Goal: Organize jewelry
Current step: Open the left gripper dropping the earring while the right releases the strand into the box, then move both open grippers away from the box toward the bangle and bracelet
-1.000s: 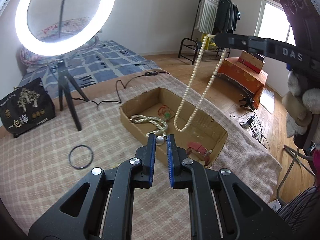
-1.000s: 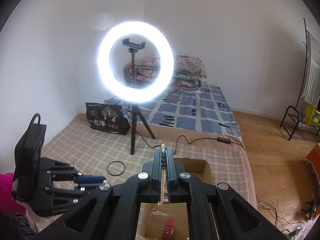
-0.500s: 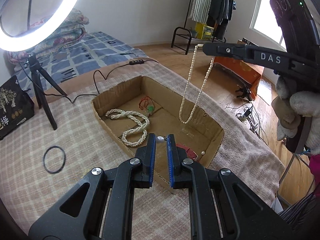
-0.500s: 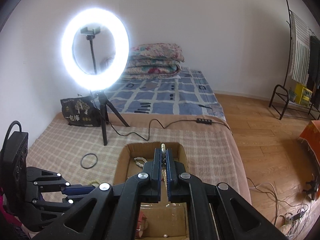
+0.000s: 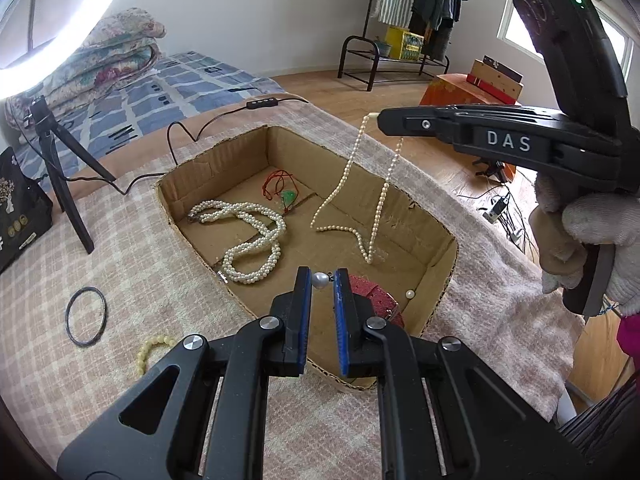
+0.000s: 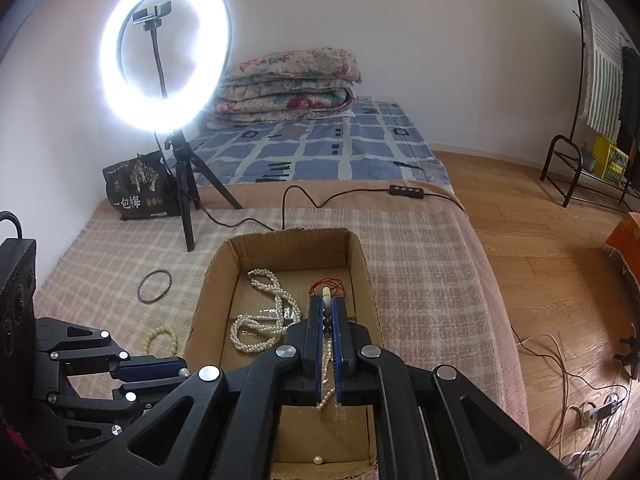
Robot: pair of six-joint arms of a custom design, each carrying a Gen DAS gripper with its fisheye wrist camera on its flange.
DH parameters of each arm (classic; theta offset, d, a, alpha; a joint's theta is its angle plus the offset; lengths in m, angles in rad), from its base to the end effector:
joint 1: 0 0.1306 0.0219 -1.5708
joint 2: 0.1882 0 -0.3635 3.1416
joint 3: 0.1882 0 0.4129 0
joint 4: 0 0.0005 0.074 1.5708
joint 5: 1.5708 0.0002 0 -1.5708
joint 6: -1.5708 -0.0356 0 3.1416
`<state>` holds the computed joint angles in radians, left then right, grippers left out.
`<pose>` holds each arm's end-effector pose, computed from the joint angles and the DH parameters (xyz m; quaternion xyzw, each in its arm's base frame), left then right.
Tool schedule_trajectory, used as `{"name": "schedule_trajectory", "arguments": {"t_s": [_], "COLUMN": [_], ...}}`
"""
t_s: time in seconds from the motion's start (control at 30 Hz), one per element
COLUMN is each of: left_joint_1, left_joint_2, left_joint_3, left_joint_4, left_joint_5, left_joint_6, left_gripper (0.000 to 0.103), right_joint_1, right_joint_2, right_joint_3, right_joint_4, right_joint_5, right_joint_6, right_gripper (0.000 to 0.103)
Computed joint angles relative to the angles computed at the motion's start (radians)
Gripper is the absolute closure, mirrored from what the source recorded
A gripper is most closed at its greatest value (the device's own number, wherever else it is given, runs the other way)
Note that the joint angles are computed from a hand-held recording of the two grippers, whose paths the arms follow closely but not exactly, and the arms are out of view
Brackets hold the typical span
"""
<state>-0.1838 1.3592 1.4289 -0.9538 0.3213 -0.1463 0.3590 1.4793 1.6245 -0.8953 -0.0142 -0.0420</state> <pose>0.4830 -0.1017 0.4393 0.2058 0.9080 -0.1568 0.3294 0.5108 0.1917 0.4773 -0.1475 0.9050 0.0858 0.3896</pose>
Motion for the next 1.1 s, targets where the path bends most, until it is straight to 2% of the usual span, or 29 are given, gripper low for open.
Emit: {"name": "schedule_trajectory", "arguments": {"t_s": [0.13,0.2,0.27,0.3,0.33,0.37,0.4,0.43,0.47,0.57,0.67,1.1], "left_joint_1": [-0.003,-0.004,-0.005,-0.004,-0.002,-0.001,0.002,0.003,0.003,0.005,0.007,0.029], "left_joint_2": [-0.005,-0.009,-0.011,-0.012,-0.014,-0.02,-0.027,-0.032,-0.034,-0.037,-0.04,-0.071], "left_joint_3": [-0.003,-0.004,-0.004,-0.005,-0.006,-0.012,-0.018,-0.022,-0.022,-0.021,-0.021,-0.034], "left_joint_4": [0.006,0.008,0.006,0.005,0.005,0.015,0.025,0.029,0.028,0.027,0.028,0.031], "left_joint_5": [-0.006,-0.012,-0.018,-0.016,-0.014,-0.013,-0.013,-0.016,-0.019,-0.022,-0.03,-0.039], "left_joint_6": [-0.005,-0.011,-0.013,-0.012,-0.01,-0.006,-0.003,-0.002,-0.001,0.0,0.006,0.002], "left_gripper": [0.094,0.094,0.092,0.087,0.07,0.055,0.051,0.047,0.044,0.042,0.034,0.034], "right_joint_1": [-0.001,0.0,0.003,0.006,0.008,0.009,0.013,0.016,0.019,0.031,0.039,0.06], "right_joint_2": [-0.002,-0.001,-0.004,-0.006,-0.006,-0.005,-0.007,-0.009,-0.012,-0.014,-0.018,-0.023], "right_joint_3": [-0.003,-0.002,-0.004,-0.006,-0.007,-0.006,-0.006,-0.008,-0.011,-0.012,-0.015,-0.015], "right_joint_4": [0.01,0.011,0.016,0.019,0.022,0.023,0.026,0.031,0.039,0.052,0.063,0.049], "right_joint_5": [0.0,-0.001,0.002,0.009,0.015,0.022,0.041,0.057,0.073,0.132,0.179,0.23], "right_joint_6": [-0.007,-0.007,-0.01,-0.015,-0.018,-0.021,-0.029,-0.034,-0.037,-0.041,-0.044,-0.063], "right_gripper": [0.101,0.091,0.072,0.07,0.064,0.051,0.042,0.028,0.019,0.006,0.0,0.0]}}
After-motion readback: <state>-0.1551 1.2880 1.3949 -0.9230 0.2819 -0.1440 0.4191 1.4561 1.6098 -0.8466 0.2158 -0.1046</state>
